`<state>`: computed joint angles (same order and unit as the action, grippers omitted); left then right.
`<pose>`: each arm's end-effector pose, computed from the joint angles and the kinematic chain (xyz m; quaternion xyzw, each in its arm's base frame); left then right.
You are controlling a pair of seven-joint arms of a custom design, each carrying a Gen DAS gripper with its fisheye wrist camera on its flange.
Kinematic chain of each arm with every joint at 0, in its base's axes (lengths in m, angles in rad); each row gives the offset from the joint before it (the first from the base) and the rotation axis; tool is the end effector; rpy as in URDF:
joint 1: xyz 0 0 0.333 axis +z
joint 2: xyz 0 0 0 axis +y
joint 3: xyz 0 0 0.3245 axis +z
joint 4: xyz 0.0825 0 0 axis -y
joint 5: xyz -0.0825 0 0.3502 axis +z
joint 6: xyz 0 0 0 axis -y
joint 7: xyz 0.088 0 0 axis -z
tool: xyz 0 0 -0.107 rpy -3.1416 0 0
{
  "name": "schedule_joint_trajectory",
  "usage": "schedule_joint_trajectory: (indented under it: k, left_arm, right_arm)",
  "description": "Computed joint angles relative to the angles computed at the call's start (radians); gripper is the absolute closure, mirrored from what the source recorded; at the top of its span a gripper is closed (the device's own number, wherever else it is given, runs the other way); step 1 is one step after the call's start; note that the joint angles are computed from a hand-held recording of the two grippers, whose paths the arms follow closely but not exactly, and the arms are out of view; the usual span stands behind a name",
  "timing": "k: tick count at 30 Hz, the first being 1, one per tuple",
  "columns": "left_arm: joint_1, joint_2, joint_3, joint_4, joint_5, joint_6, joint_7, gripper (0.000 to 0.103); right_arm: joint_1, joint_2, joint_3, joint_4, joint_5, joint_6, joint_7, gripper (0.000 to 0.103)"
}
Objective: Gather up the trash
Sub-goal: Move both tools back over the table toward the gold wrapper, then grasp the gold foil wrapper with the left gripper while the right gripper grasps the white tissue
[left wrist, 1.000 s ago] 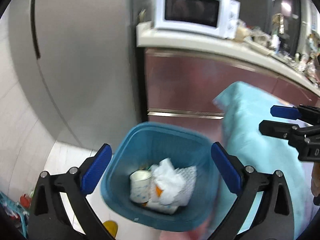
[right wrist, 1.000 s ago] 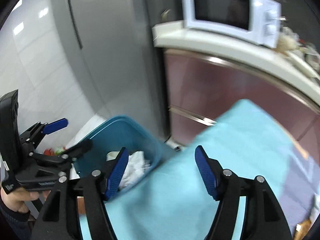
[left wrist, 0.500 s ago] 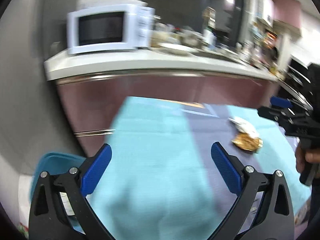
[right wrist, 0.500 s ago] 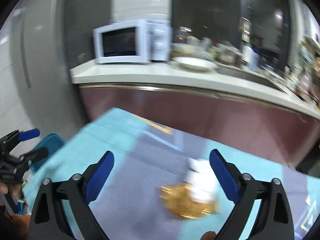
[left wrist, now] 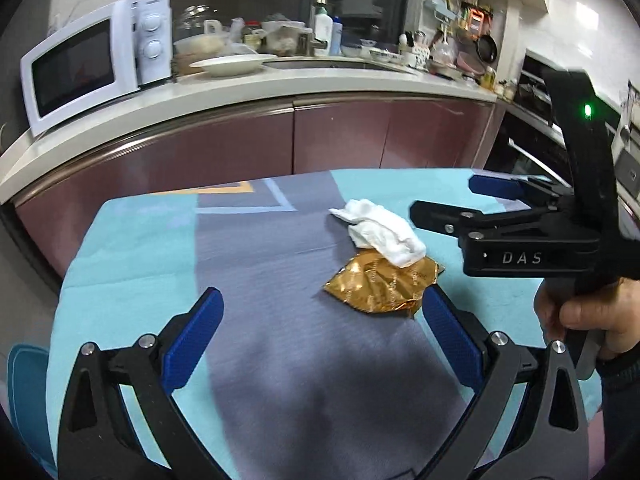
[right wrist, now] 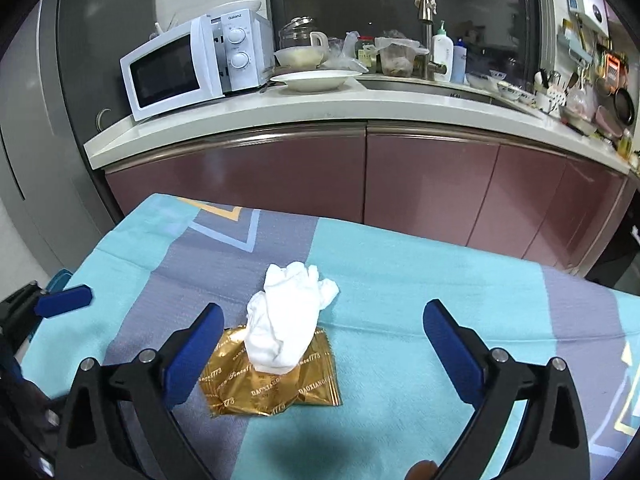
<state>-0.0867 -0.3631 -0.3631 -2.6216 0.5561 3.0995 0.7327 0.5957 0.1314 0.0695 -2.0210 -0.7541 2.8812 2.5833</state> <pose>0.3549 -0.2307 0.4758 -0.5814 0.7049 -0.3357 0.2289 0.4414 0.3941 0.4867 -0.7425 0.5415 -0.1935 0.3436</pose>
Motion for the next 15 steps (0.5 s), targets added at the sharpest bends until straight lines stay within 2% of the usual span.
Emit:
schedule_joint_trajectory:
  k: [5, 9, 10, 15]
  left_arm:
    - [0.071, 0.065, -0.084, 0.043, 0.080, 0.020, -0.037, 0.005]
    - [0.092, 0.134, -0.110, 0.094, 0.161, 0.017, -0.064, 0.005]
    - [0.083, 0.151, -0.105, 0.108, 0.176, 0.011, -0.069, 0.005]
    - [0.020, 0.247, -0.050, 0.180, 0.224, -0.007, -0.072, 0.009]
  right_arm:
    - [-0.015, 0.027, 0.003, 0.011, 0.098, 0.042, -0.102, 0.012]
    - [-0.007, 0.061, 0.004, 0.046, 0.192, 0.029, -0.209, 0.016]
    - [-0.002, 0.068, 0.000, 0.056, 0.210, 0.021, -0.231, 0.017]
    - [0.003, 0.121, 0.007, 0.123, 0.355, -0.041, -0.390, 0.036]
